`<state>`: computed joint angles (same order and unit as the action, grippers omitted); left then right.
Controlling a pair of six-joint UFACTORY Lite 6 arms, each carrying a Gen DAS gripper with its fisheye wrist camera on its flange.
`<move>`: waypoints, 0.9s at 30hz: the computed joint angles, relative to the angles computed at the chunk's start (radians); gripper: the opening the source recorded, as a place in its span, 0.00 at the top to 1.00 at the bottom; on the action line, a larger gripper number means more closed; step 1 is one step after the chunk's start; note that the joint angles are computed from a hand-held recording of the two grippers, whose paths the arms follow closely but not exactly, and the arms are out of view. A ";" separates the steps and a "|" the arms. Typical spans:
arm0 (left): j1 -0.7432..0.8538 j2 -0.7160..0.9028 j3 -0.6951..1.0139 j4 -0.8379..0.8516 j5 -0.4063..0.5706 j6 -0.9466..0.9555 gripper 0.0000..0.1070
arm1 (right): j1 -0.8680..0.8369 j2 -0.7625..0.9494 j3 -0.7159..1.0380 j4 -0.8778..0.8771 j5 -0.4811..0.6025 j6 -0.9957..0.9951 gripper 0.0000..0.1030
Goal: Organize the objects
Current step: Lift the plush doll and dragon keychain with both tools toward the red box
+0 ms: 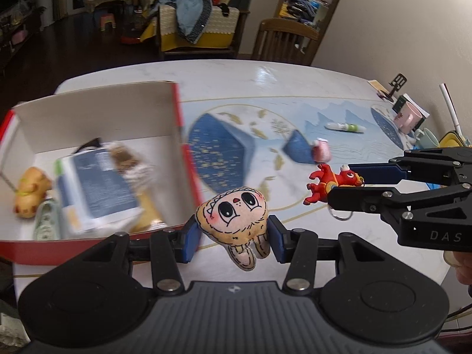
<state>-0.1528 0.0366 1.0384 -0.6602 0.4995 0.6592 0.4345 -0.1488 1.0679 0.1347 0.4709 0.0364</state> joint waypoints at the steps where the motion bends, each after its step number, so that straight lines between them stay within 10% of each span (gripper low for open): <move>1: 0.031 -0.011 -0.005 -0.012 0.016 0.030 0.56 | 0.028 0.022 0.024 -0.036 -0.003 0.047 0.66; 15: 0.395 0.008 0.054 -0.103 0.164 0.362 0.56 | 0.204 0.389 0.451 -0.249 0.025 0.331 0.82; 27: 0.498 0.211 0.234 -0.077 0.137 0.411 0.56 | 0.227 0.442 0.340 -0.347 0.026 0.458 0.78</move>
<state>0.3456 0.2480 1.2727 -0.7375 0.6368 1.0706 0.6614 0.2931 1.4084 -0.2120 0.4967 0.4944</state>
